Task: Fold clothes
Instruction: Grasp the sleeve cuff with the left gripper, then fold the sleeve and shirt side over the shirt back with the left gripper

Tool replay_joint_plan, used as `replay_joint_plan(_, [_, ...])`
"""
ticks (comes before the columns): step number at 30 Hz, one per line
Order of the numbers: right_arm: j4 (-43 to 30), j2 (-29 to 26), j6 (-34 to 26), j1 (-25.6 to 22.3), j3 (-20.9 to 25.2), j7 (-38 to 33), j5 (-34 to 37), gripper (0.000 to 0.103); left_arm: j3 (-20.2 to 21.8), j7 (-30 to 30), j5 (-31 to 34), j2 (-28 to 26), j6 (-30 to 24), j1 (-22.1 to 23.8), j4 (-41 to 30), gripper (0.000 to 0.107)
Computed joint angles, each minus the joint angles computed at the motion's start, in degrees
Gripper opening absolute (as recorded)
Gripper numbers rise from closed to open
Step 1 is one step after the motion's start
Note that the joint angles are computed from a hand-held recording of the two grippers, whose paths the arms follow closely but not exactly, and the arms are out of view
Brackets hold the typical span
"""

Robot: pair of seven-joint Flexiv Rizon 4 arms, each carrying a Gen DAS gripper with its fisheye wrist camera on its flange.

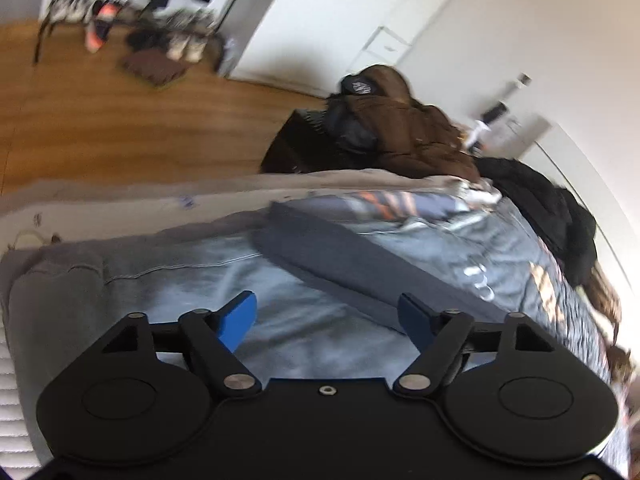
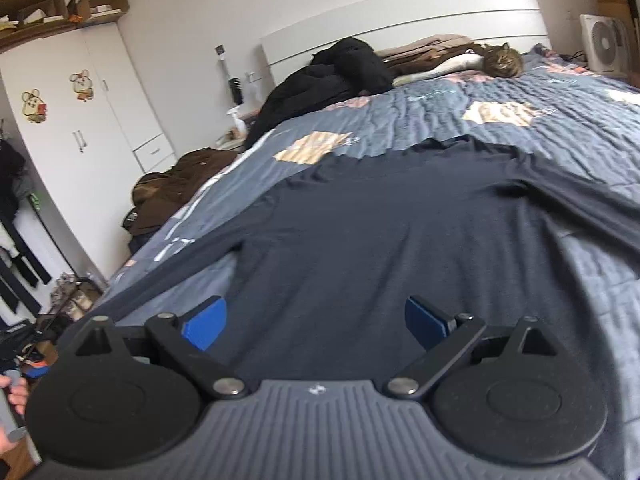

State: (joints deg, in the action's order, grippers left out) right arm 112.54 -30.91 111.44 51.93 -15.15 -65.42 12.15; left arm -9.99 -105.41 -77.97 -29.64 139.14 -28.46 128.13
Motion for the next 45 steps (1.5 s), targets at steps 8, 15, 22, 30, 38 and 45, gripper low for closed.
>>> replay_joint_plan(8, [0.11,-0.05,-0.69,-0.23,1.53,-1.11,-2.06,0.096,3.28,-15.15,12.4,-1.67,-1.82,3.15,4.41,0.039])
replay_joint_plan(15, [0.66,-0.11,-1.47,-0.34,1.36,0.0,-2.59,0.096,5.05,-18.26,15.44,-3.28,-0.87,3.31,3.55,0.039])
replay_joint_plan(22, [1.0,-0.11,-1.64,-0.96,1.79,0.5,-3.38,0.096,5.0,-20.4,14.71,-5.04,0.2,4.11,1.76,0.038])
replay_joint_plan(30, [1.03,0.05,-2.0,-2.61,3.04,1.68,-4.68,0.096,3.85,-9.29,5.21,-5.77,3.76,1.71,-2.37,0.006])
replay_joint_plan(38, [0.94,0.68,-1.47,-5.37,5.35,3.13,-5.31,0.096,1.45,9.56,5.19,-4.33,7.29,1.37,-10.42,0.006])
replay_joint_plan(45, [1.11,1.59,-0.51,-7.22,6.02,4.22,-4.37,0.096,-2.2,33.18,7.34,-10.58,6.22,-1.2,-30.64,0.006])
